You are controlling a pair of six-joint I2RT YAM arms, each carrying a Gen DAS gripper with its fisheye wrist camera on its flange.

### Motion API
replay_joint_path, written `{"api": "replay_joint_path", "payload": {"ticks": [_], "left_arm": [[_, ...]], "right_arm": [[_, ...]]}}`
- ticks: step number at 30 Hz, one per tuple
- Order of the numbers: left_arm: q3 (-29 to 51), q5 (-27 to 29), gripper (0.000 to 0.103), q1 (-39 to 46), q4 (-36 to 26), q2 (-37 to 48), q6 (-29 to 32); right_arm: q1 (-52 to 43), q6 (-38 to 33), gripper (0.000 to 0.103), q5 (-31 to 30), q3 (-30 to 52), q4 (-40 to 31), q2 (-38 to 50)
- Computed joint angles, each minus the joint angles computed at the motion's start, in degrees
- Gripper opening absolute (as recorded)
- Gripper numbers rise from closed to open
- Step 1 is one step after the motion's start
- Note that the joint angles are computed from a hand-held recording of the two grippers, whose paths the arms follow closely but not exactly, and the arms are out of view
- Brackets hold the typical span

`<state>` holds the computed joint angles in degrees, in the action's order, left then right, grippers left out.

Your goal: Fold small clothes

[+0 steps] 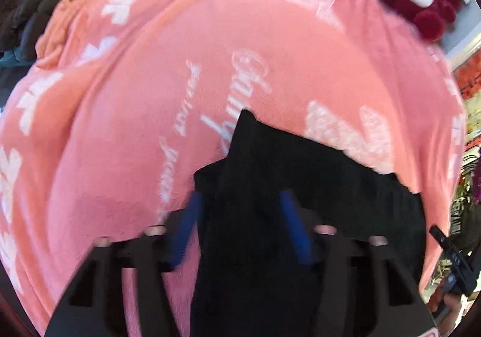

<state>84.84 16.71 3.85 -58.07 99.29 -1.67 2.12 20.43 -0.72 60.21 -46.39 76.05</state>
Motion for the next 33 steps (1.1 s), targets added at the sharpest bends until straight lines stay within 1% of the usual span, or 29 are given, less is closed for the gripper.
{"api": "replay_joint_path", "payload": {"ticks": [1,2,5,6,7,8,9,10,11,12,13,14,15,16,17,18,19,21,22,23,24,25,27,28,29,30,31,32,33], "left_arm": [[1.16,-0.16,0.002,-0.17,-1.0,1.94,0.49],[1.38,0.26,0.002,-0.14,-1.14,2.63,0.28],[-1.12,2.07,0.002,2.23,0.13,-2.91,1.45],[-2.09,1.07,0.002,3.12,0.37,-4.33,2.24],[-2.74,-0.69,0.005,3.38,0.54,-4.48,2.54],[-3.28,-1.98,0.008,3.52,0.6,-3.69,2.93],[-3.46,-1.67,0.008,4.27,-0.6,-2.31,4.05],[-4.08,-0.69,0.011,5.23,-1.3,-2.37,4.02],[-5.18,0.98,0.013,6.51,-1.14,-3.46,3.93],[-7.29,3.64,0.016,8.57,-1.35,-6.52,5.23],[-8.78,3.94,0.032,9.16,-1.68,-8.75,6.15],[-10.06,3.87,0.052,10.02,-2.4,-11.09,7.42],[-13.44,4.4,0.058,11.67,-2.78,-15.28,8.65],[-16.29,6.3,0.063,13.71,-3.38,-18.57,9.98],[-18.2,7.49,0.067,14.72,-4.33,-20.66,10.51],[-20.67,9.06,0.067,16.57,-6.19,-22.46,12.05],[-22.41,10.32,0.067,17.79,-7.4,-23.17,13.46],[-27.42,10.81,0.067,18.19,-8.46,-26.22,14.11],[-29.22,11.65,0.064,18.2,-8.36,-26.77,14.44],[-31.64,12.8,0.06,18.08,-7.4,-27.89,14.66],[-32.73,11.88,0.05,17.34,-5.76,-29.45,13.93],[-32.11,13.18,0.006,17.53,-7.21,-29.38,15.35],[-27.47,17.39,0.005,20.6,-14.83,-26.59,18.77],[-24.45,18.97,0.004,22.99,-18.96,-26.79,22.78],[-22.75,19.07,0.004,24.19,-21.06,-27.0,25.15],[-20.07,18.88,0.004,26.02,-24.63,-26.73,28.95],[-19.12,18.45,0.004,27.05,-26.6,-26.36,31.29],[-19.53,17.2,0.004,27.08,-26.87,-26.36,31.98],[-21.99,14.86,0.004,25.64,-25.19,-26.69,31.8]], "right_arm": [[0.1,-0.4,0.008,-0.34,0.85,0.06,2.73],[-0.01,-0.52,0.003,-1.28,1.86,0.36,3.76],[0.11,-1.67,0.003,-1.69,2.52,2.97,0.28],[-0.18,-2.28,0.005,-1.42,2.3,3.27,0.84],[-0.44,-2.8,0.01,-0.41,2.34,2.73,2.24],[-0.55,-3.0,0.013,1.97,2.41,0.36,4.14],[-0.78,-2.45,0.013,2.64,1.53,-0.42,3.17],[-1.08,-1.85,0.013,1.97,0.09,-0.34,0.65],[-1.53,-1.04,0.013,0.49,-2.22,-1.03,-4.37],[-1.39,-0.45,0.024,-0.05,-4.2,-3.06,-9.75],[-0.61,0.33,0.048,0.67,-6.08,-5.86,-15.41],[0.43,1.31,0.058,1.14,-7.8,-7.75,-19.92],[1.64,2.43,0.067,1.03,-9.62,-10.23,-24.68],[3.29,3.71,0.065,0.78,-11.19,-12.92,-28.39],[7.06,6.44,0.065,1.75,-13.09,-16.79,-32.52],[9.79,8.71,0.066,2.83,-13.84,-18.47,-34.17],[13.51,11.9,0.068,3.74,-15.84,-19.72,-36.57],[16.07,16.0,0.07,4.07,-18.73,-19.04,-37.32],[14.6,15.62,0.068,2.68,-19.85,-17.79,-37.39],[11.28,14.45,0.061,-1.5,-21.55,-15.39,-37.97],[7.32,13.26,0.036,-6.43,-22.46,-13.73,-37.16],[4.29,12.91,0.009,-9.71,-22.02,-13.63,-36.29],[0.4,11.19,0.008,-13.11,-18.72,-15.8,-37.39],[-0.42,8.92,0.008,-13.21,-14.66,-19.13,-38.39],[0.31,8.44,0.008,-12.5,-12.85,-20.72,-38.94],[-0.28,6.94,0.008,-12.01,-11.4,-23.3,-40.02],[0.28,6.12,0.007,-10.37,-11.95,-25.16,-41.13],[1.0,5.4,0.008,-9.37,-14.08,-25.81,-41.39],[0.99,4.29,0.008,-9.35,-17.14,-25.77,-40.84]]}}
